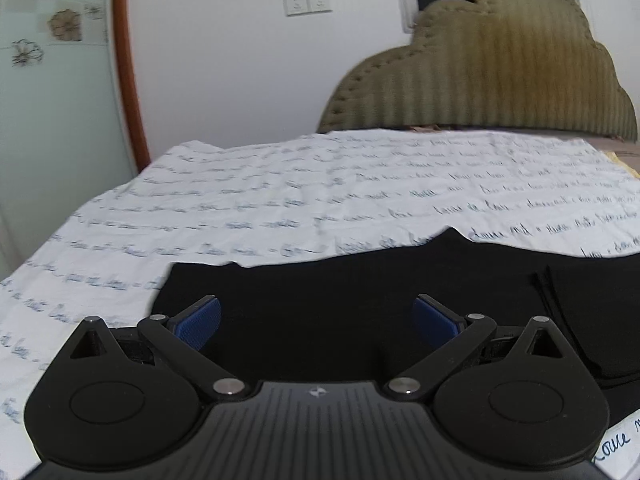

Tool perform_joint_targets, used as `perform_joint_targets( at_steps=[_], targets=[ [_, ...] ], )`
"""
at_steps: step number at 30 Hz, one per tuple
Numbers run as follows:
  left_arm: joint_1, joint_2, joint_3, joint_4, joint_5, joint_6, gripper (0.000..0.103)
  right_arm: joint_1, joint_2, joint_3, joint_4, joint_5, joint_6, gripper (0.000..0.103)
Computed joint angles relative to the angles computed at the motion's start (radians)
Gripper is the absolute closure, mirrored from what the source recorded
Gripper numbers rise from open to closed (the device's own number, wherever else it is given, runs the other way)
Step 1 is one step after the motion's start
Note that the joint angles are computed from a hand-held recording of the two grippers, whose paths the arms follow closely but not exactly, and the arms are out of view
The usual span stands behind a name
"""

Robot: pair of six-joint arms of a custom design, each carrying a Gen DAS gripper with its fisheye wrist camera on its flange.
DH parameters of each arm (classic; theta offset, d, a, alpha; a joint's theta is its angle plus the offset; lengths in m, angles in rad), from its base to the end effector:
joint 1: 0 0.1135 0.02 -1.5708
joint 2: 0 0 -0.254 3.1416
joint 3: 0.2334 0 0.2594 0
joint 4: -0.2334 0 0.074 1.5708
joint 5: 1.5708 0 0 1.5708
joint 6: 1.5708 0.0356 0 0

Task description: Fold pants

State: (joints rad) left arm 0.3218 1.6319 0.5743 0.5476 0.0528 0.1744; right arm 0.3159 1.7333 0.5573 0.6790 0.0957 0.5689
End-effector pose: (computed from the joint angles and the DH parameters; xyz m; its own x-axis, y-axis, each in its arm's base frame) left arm 0.2921 0.0954 0.1231 -0.5033 0.0149 -0.8640 -0.1876 0.9741 0.1261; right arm 0.2955 0.0930 0.1021 -0.5054 0.3990 -0.7651 0.0509 0.8989 0.4351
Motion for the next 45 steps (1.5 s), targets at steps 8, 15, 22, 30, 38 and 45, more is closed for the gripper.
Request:
perform_joint_targets(
  at_steps=[8, 15, 22, 30, 38, 45],
  targets=[
    [-0.119, 0.162, 0.007, 0.129, -0.139, 0.074, 0.000, -0.160, 0.202, 0.027, 0.155, -0.373, 0.199, 0.083],
    [-0.093, 0.193, 0.021, 0.128, -0.089, 0.063, 0.000, -0.103, 0.034, -0.091, 0.097, -0.190, 0.118, 0.096],
    [-0.082, 0.216, 0.035, 0.123, -0.071, 0.045, 0.000, -0.078, -0.084, -0.060, -0.067, -0.053, 0.014, 0.079],
    [-0.079, 0.219, 0.037, 0.120, -0.061, 0.038, 0.000, -0.130, 0.194, 0.416, -0.362, -0.271, -0.127, 0.084],
    [-0.072, 0.217, 0.036, 0.117, -0.047, 0.028, 0.000, -0.075, 0.159, 0.393, -0.395, -0.111, -0.178, 0.084],
    [-0.072, 0.215, 0.033, 0.121, -0.048, 0.031, 0.000, -0.009, 0.053, 0.229, -0.424, 0.054, -0.277, 0.072]
  ],
)
